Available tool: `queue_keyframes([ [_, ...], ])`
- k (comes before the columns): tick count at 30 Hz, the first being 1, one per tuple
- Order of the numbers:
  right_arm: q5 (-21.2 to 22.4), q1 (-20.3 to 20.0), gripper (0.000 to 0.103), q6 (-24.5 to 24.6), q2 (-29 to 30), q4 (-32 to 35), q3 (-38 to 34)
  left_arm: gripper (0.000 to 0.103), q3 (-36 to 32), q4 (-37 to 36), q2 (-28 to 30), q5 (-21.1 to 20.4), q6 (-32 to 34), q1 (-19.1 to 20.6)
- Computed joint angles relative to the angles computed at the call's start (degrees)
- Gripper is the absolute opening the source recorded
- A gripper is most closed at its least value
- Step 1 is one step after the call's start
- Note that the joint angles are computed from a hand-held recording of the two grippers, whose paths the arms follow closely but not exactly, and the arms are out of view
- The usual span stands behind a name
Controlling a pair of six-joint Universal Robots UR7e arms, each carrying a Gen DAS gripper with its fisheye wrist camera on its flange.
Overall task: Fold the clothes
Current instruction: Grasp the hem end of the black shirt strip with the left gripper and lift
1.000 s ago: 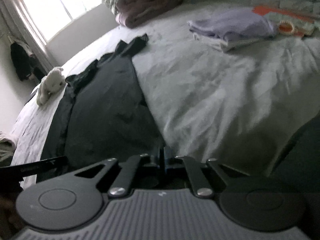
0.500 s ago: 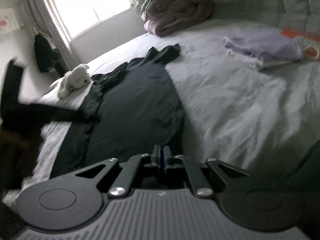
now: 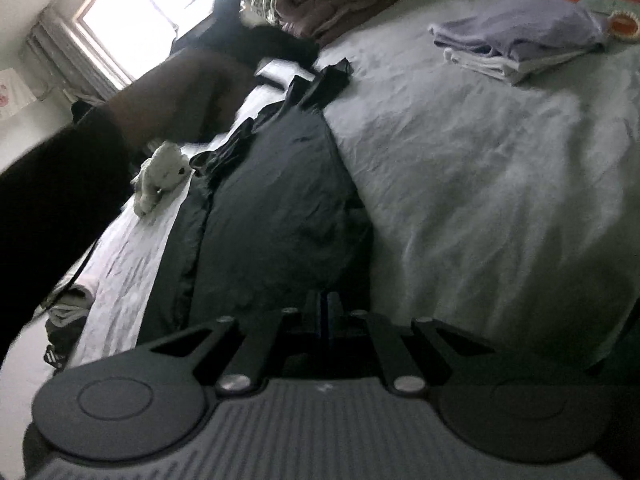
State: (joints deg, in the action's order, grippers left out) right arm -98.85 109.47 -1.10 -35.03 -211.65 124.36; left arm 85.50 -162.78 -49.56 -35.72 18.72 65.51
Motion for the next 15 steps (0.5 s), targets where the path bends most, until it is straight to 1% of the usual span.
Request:
queue_keyframes([
  [4, 2.75, -1.72, 0.005, 2.08, -0.72, 1.79, -0.15, 0.065, -11.71, 2.47, 8.56, 4.45, 3.46, 1.05],
  [8, 4.35, -2.58, 0.005, 2.59, -1.18, 2.74, -0.09, 0.066, -20.94, 3.7, 15.64, 9.73, 9.59, 1.97],
  [11, 5.13, -3.03, 0.005, 2.37, -1.51, 3.32, 0.01, 0.067, -24.23, 3.38, 18.41, 11.68, 13.47, 2.47],
  [15, 5.32, -3.23, 0.005, 1.74, -1.63, 3.71, 0.08, 0.066, -25.3, 3.04, 19.35, 11.68, 14.39, 2.88],
])
